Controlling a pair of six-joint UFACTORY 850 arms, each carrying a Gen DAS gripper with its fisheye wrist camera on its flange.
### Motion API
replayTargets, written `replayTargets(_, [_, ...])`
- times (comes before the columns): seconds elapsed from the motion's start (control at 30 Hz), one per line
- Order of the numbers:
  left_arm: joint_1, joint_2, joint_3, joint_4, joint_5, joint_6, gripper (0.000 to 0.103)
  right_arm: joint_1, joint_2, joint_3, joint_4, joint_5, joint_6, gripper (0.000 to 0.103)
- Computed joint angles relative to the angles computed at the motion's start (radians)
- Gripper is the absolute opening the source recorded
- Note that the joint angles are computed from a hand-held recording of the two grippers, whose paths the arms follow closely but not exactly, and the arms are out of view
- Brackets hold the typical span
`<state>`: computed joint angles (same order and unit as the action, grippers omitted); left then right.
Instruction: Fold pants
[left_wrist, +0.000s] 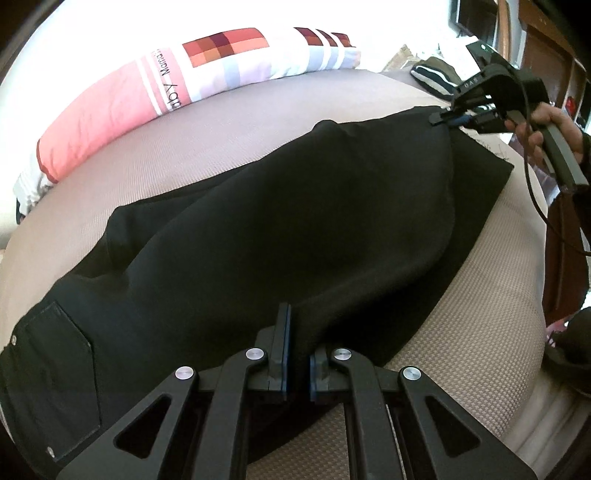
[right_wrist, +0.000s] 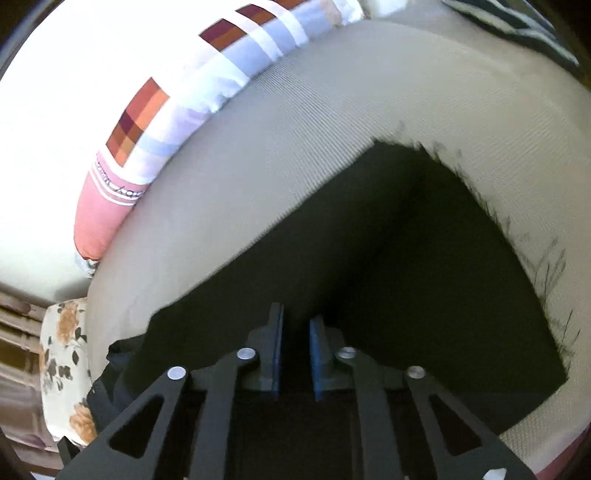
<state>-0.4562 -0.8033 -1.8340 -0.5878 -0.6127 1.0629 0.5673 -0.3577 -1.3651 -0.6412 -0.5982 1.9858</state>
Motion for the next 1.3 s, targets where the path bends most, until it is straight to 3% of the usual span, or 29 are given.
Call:
replayTargets(0.13, [0.005, -0.008, -0.007, -0.014, -0.018, -0.009, 0.008, -0.038, -0.069, -0.13, 0.094, -0.054, -0.187, 0.008])
replayTargets(0.27, [0.006, -0.008, 0.004, -0.017, -0.017, -0.024, 0.008, -0.09, -0.229, -0.359, 0.246, -0.114, -0.456, 0.014])
replayTargets(0.33, [0.007, -0.008, 0.007, -0.024, -0.017, -0.033, 0.008, -0.111, -0.278, -0.418, 0.307, -0.08, -0.542, 0.028])
replayTargets(0.43, [0.01, -0.01, 0.007, -0.032, -0.021, -0.048, 0.008, -0.123, -0.281, -0.422, 0.329, -0.003, -0.6, 0.027])
replayTargets(0.63, [0.015, -0.009, 0.017, -0.061, -0.022, -0.03, 0.008, -0.104, -0.113, -0.225, 0.119, 0.017, -0.368, 0.027])
replayTargets(0.77, [0.02, -0.014, 0.01, -0.078, -0.037, -0.025, 0.008, -0.104, -0.014, -0.085, 0.088, -0.018, -0.246, 0.027])
replayTargets(0.83, [0.022, -0.018, 0.004, -0.079, -0.044, -0.03, 0.008, -0.11, 0.023, -0.014, 0.106, 0.015, -0.201, 0.028])
replayTargets(1.03, [0.021, -0.023, -0.008, -0.063, -0.052, -0.059, 0.008, -0.132, 0.027, 0.053, 0.101, 0.138, -0.114, 0.028])
replayTargets(1.23, [0.02, -0.028, -0.021, -0.046, -0.058, -0.094, 0.009, -0.153, -0.007, 0.045, 0.039, 0.174, -0.03, 0.027])
replayTargets(1.27, [0.02, -0.029, -0.022, -0.045, -0.059, -0.098, 0.009, -0.154, -0.005, 0.049, 0.02, 0.182, -0.004, 0.026])
replayTargets(1.3, [0.02, -0.031, -0.024, -0.042, -0.061, -0.102, 0.009, -0.154, 0.001, 0.056, -0.002, 0.184, 0.023, 0.018])
